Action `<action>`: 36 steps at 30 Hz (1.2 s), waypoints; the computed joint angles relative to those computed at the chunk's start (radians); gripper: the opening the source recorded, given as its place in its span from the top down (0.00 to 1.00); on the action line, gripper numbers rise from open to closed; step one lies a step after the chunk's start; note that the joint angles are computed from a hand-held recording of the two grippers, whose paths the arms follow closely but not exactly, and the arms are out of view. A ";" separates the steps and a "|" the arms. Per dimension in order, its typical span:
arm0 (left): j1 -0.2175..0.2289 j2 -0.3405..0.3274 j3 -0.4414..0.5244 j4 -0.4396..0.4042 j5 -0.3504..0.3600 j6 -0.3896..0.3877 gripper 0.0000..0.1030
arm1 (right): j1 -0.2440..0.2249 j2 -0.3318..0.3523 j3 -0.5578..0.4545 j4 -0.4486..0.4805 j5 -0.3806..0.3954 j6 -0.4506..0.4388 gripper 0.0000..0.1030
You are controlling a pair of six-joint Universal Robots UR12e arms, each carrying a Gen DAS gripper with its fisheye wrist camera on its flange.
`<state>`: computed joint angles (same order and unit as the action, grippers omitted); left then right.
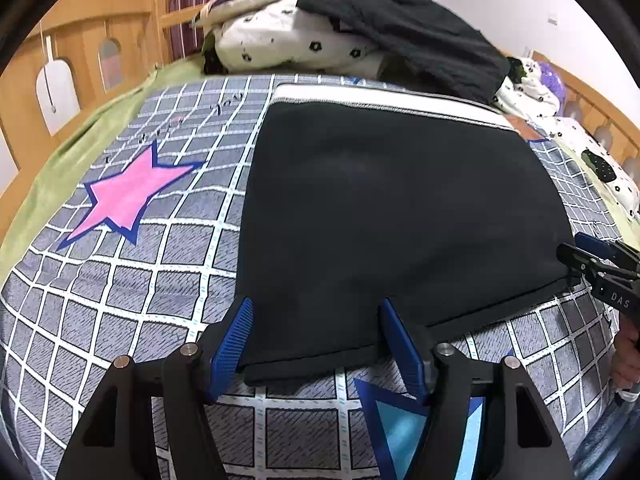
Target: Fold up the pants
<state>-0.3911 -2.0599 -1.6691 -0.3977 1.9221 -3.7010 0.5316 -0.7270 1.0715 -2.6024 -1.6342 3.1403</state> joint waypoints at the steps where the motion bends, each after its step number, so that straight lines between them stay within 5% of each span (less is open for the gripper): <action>1: 0.004 0.003 0.001 -0.015 -0.015 -0.018 0.35 | 0.000 0.001 -0.003 0.008 -0.002 0.001 0.43; 4: 0.010 0.008 0.000 -0.033 -0.039 -0.095 0.35 | -0.003 -0.002 -0.007 0.040 0.011 0.037 0.43; 8: -0.001 0.014 -0.019 -0.020 -0.016 -0.092 0.33 | -0.007 -0.008 -0.006 0.070 0.030 0.091 0.43; 13: 0.017 0.035 -0.023 -0.101 -0.110 -0.157 0.32 | -0.005 -0.038 0.040 0.061 0.004 0.104 0.43; 17: -0.004 0.046 0.009 -0.167 -0.035 -0.168 0.35 | 0.005 -0.078 0.056 0.084 -0.046 0.092 0.45; 24: -0.048 0.073 -0.004 -0.045 0.060 -0.094 0.33 | 0.007 -0.154 0.183 -0.192 -0.025 0.113 0.43; 33: -0.088 0.098 0.014 -0.060 0.126 -0.110 0.26 | 0.021 -0.225 0.256 -0.160 -0.104 0.184 0.34; 36: -0.107 0.101 0.012 -0.013 0.171 -0.070 0.10 | 0.030 -0.241 0.266 -0.145 -0.141 0.168 0.34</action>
